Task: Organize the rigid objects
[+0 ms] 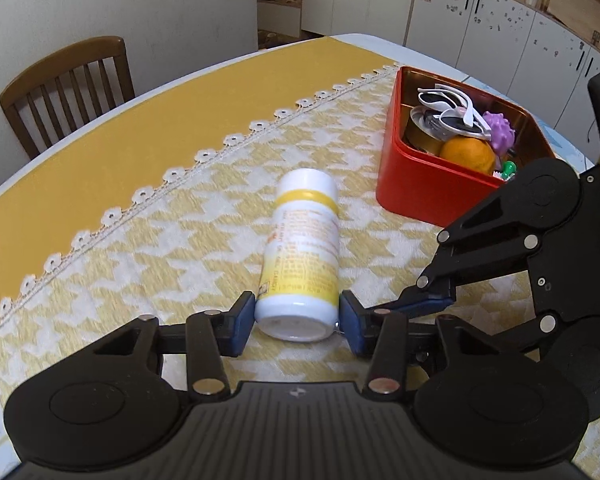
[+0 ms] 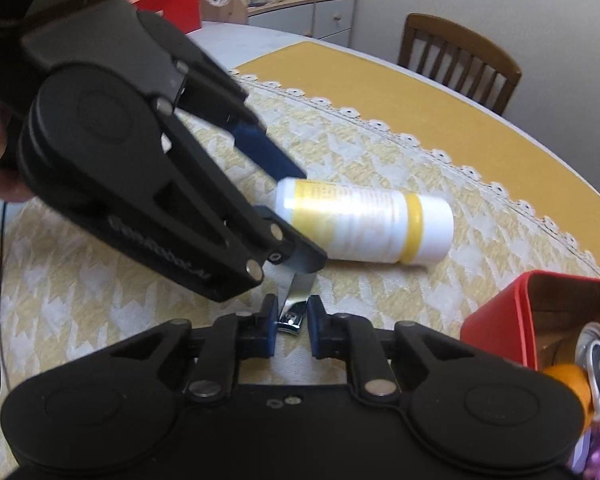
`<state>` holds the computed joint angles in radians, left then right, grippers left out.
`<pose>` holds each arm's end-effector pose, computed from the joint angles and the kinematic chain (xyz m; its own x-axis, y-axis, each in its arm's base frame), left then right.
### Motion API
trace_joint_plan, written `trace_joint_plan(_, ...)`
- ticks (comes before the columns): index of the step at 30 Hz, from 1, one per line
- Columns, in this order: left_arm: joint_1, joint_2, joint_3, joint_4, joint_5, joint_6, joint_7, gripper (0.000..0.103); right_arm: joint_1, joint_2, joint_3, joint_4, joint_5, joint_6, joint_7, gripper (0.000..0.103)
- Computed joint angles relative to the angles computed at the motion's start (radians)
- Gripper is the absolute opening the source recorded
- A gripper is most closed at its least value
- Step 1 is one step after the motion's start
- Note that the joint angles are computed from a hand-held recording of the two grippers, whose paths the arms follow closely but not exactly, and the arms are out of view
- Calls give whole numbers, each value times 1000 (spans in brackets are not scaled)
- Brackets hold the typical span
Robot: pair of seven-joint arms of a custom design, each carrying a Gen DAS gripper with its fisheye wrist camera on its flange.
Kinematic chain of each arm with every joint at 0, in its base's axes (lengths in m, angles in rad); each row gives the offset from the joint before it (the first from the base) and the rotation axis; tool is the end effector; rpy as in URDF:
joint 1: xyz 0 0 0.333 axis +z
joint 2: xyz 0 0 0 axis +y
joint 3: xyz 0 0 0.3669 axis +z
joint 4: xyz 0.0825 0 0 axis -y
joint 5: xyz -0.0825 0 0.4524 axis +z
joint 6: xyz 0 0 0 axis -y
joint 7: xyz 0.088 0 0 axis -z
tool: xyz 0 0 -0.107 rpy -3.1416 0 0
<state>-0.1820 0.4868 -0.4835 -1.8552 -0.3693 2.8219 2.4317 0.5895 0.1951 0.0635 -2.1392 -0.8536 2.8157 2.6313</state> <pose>0.6249 -0.4188 0.3382 -0.8923 -0.4509 0.0232 -0.3745 0.7104 -0.5959 0.4959 0.4246 0.3582 0.3163 -0.9471 0.0548 -0.7591 -0.2874 -0.5842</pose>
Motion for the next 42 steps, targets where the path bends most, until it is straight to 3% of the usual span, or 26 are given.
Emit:
trace_joint_plan(7,-9,-15,1,-24,-7,9,-19,45,9,-50,9,-52,-49,-35,138,10)
trace_joint_plan(10,-31,-10,13,-20,9,29,-44,58,-3,-81,27,-93,-61,-34,181,10)
trace_joint_plan(13,-41,10,15,10,16,18,-87,58,-13,-107,45,-124,-81,-41,233,10)
trace_joint_plan(19,-140,40,104,63,126,-4,-275,59,-29,-130,75,-149,-113,-59,314,10)
trace_joint_plan(22,-153,41,113,51,162,21,-331,57,-34,-139,85,-160,-125,-62,344,10)
trace_joint_plan(24,-157,38,116,38,181,48,-368,48,-36,-139,89,-161,-136,-67,361,10)
trace_joint_plan(33,-234,-30,202,-51,311,135,-645,44,-61,-197,104,-214,-194,-62,529,10)
trace_joint_plan(37,-234,-82,207,-115,332,150,-756,44,-79,-249,126,-248,-233,-61,587,10)
trace_joint_plan(42,-199,-153,168,-202,325,194,-824,44,-105,-325,163,-295,-251,-68,605,10)
